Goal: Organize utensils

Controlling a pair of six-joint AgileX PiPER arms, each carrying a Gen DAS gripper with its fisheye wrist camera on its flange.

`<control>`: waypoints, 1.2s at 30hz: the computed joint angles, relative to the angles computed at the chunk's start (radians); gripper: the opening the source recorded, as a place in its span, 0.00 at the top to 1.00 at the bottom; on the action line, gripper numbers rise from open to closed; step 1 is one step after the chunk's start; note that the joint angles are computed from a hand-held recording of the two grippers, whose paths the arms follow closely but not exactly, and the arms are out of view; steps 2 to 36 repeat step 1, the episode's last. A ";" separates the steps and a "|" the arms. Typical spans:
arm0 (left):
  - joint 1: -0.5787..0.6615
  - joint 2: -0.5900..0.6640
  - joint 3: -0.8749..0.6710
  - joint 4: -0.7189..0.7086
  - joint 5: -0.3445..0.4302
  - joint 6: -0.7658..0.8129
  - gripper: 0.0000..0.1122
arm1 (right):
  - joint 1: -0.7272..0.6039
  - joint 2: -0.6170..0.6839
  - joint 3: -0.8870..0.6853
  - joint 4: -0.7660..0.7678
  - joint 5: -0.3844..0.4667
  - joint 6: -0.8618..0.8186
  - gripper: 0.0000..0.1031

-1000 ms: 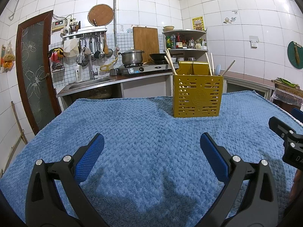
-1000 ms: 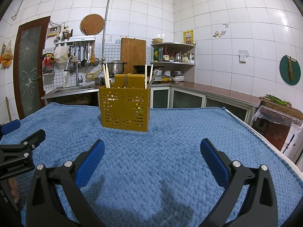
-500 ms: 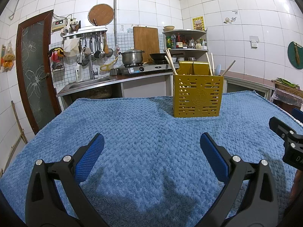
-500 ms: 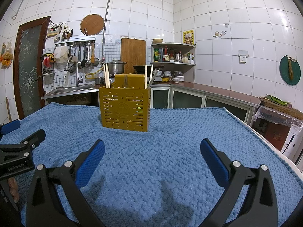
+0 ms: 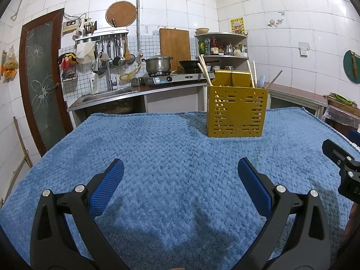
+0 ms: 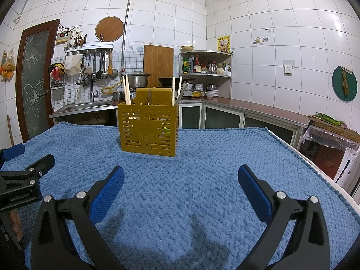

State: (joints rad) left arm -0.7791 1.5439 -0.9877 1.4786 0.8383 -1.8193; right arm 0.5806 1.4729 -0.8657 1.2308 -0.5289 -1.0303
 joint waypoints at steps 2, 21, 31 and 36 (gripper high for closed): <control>0.000 -0.002 0.005 0.002 0.001 -0.005 0.13 | -0.001 0.001 -0.001 0.000 0.001 0.000 0.04; 0.000 -0.002 0.005 0.002 0.001 -0.005 0.13 | -0.001 0.001 -0.001 0.000 0.001 0.000 0.04; 0.000 -0.002 0.005 0.002 0.001 -0.005 0.13 | -0.001 0.001 -0.001 0.000 0.001 0.000 0.04; 0.000 -0.002 0.005 0.002 0.001 -0.005 0.13 | -0.001 0.001 -0.001 0.000 0.001 0.000 0.04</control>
